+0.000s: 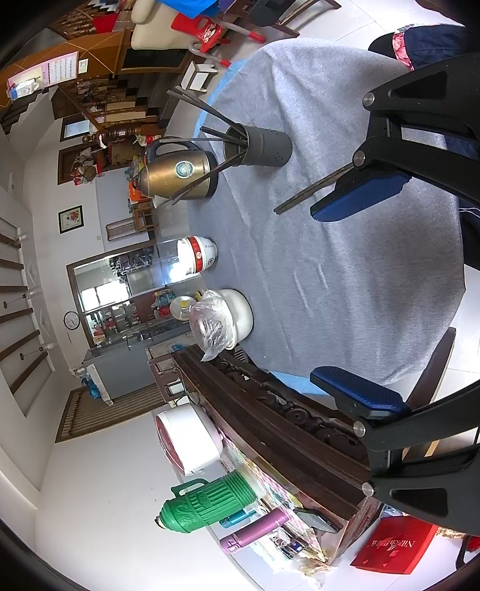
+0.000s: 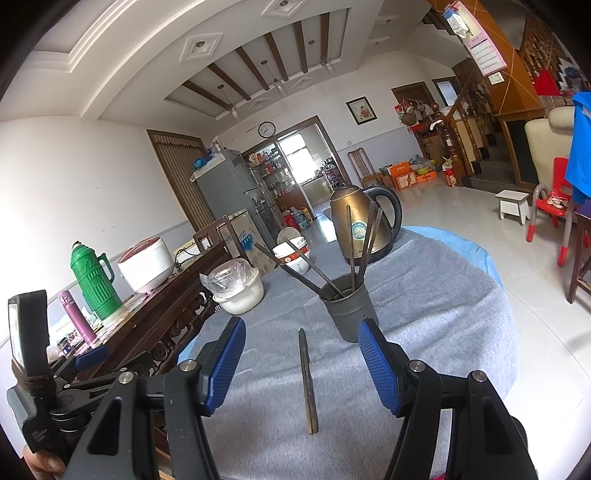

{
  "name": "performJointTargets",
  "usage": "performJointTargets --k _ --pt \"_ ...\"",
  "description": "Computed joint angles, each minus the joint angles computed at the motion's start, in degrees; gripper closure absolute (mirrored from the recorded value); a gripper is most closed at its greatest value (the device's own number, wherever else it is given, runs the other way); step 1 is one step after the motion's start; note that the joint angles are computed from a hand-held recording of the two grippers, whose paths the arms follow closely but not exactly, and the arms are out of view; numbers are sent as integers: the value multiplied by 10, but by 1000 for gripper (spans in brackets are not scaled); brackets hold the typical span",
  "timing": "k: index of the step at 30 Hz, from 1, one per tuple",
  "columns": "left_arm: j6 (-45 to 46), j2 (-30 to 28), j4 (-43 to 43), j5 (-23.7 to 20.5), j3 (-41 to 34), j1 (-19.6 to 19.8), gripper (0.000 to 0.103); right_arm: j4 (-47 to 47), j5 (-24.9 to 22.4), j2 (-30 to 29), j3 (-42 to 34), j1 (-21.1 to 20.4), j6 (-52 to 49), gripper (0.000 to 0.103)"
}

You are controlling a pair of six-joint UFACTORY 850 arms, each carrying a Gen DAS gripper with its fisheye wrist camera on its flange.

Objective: Organize utensils

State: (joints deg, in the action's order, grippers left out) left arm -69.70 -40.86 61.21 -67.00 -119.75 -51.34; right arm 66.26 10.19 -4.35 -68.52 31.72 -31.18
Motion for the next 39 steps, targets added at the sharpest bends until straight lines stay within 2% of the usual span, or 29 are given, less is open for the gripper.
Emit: performJointTargets --k 39 --pt "0 -2 -6 -1 -1 0 22 -26 -2 -2 5 2 22 35"
